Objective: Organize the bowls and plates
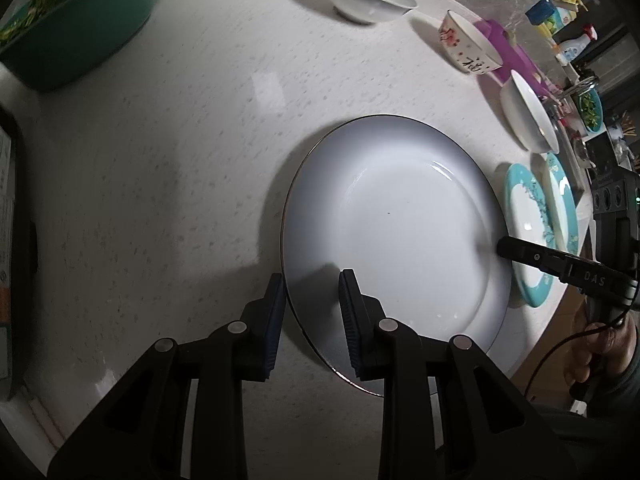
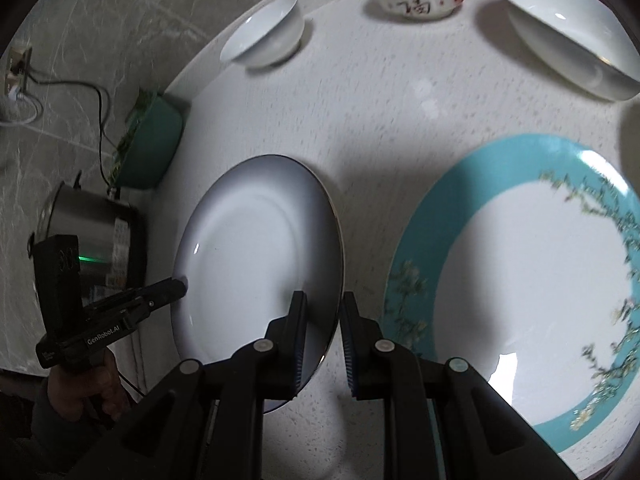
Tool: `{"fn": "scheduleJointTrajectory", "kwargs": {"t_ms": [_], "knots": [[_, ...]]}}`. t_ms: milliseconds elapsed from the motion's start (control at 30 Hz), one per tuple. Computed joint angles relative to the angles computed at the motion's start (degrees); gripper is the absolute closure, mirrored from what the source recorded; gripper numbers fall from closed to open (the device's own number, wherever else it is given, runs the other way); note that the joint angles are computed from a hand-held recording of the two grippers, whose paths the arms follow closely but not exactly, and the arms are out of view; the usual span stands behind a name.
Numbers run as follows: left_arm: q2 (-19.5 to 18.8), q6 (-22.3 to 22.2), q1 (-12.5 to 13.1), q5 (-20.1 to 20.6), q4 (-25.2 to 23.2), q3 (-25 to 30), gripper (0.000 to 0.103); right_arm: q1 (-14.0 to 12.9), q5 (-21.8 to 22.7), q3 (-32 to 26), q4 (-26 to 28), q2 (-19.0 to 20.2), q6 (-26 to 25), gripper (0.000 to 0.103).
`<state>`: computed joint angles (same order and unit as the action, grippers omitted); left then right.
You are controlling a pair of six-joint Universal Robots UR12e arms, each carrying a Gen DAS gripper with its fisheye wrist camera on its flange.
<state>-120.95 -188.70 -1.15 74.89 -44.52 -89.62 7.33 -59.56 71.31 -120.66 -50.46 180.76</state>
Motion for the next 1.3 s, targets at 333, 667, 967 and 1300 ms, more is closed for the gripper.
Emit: {"fn": "scheduleJointTrajectory", "kwargs": {"t_ms": [333,667,967,1300], "knots": [[0.09,0.25,0.65,-0.85,3.21,-1.47,0.077,0.88,-3.61,1.19,-3.13,-0.11,-1.63,0.078],[-0.03,5.68,-1.56,-8.60,11.73,3.79,0.014,-5.64,1.09,15.93,-28.29,-9.39,14.37,0.023],[-12.39,23.63,-8.54,-10.73,-14.28,25.46,0.014,-12.24,2.89,28.15,-40.67,-12.27,29.75,0.030],[-20.21,30.20,-10.22,-7.44,-27.92,38.00,0.016,-13.84,9.80,28.74,-47.48,-9.00,33.86,0.038]]}}
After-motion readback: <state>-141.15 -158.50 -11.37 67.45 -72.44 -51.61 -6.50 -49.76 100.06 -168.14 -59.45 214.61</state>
